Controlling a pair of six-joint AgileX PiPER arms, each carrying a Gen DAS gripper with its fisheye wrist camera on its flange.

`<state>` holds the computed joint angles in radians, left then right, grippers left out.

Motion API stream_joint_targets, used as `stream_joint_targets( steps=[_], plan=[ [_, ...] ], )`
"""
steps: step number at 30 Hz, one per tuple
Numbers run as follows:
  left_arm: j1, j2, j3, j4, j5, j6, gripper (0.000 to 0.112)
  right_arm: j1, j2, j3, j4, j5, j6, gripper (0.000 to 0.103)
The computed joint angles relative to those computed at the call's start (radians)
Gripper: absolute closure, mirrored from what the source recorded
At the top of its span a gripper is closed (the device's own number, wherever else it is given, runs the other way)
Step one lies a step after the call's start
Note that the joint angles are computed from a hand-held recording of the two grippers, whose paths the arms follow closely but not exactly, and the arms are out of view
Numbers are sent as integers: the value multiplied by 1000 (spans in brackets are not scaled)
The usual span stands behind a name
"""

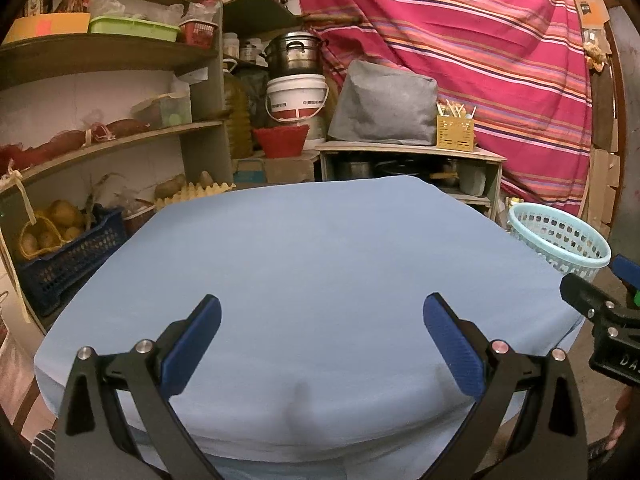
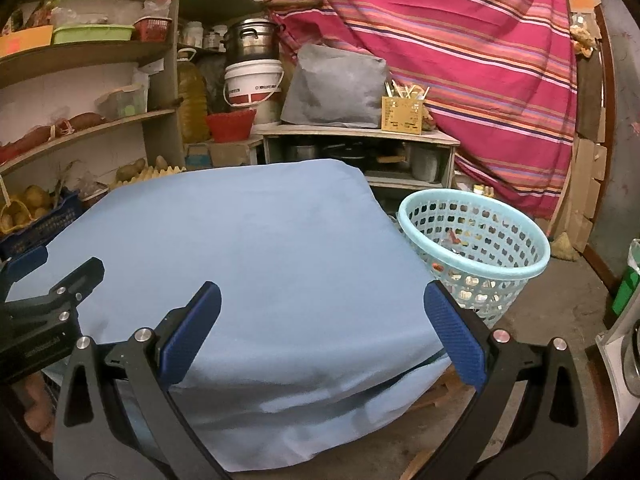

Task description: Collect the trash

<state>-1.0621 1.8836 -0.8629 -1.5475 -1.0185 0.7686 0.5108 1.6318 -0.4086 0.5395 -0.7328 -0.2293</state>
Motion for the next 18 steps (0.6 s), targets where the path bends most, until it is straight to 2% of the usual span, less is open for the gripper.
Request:
stream_joint_targets(
  steps=[9, 18],
  plan=[
    [-1, 9, 14, 12, -22, -20, 13, -18, 37, 24, -66, -61, 72, 4],
    [-4, 17, 15, 16, -32, -20, 14, -24, 45, 20, -69, -60, 67, 4]
  ],
)
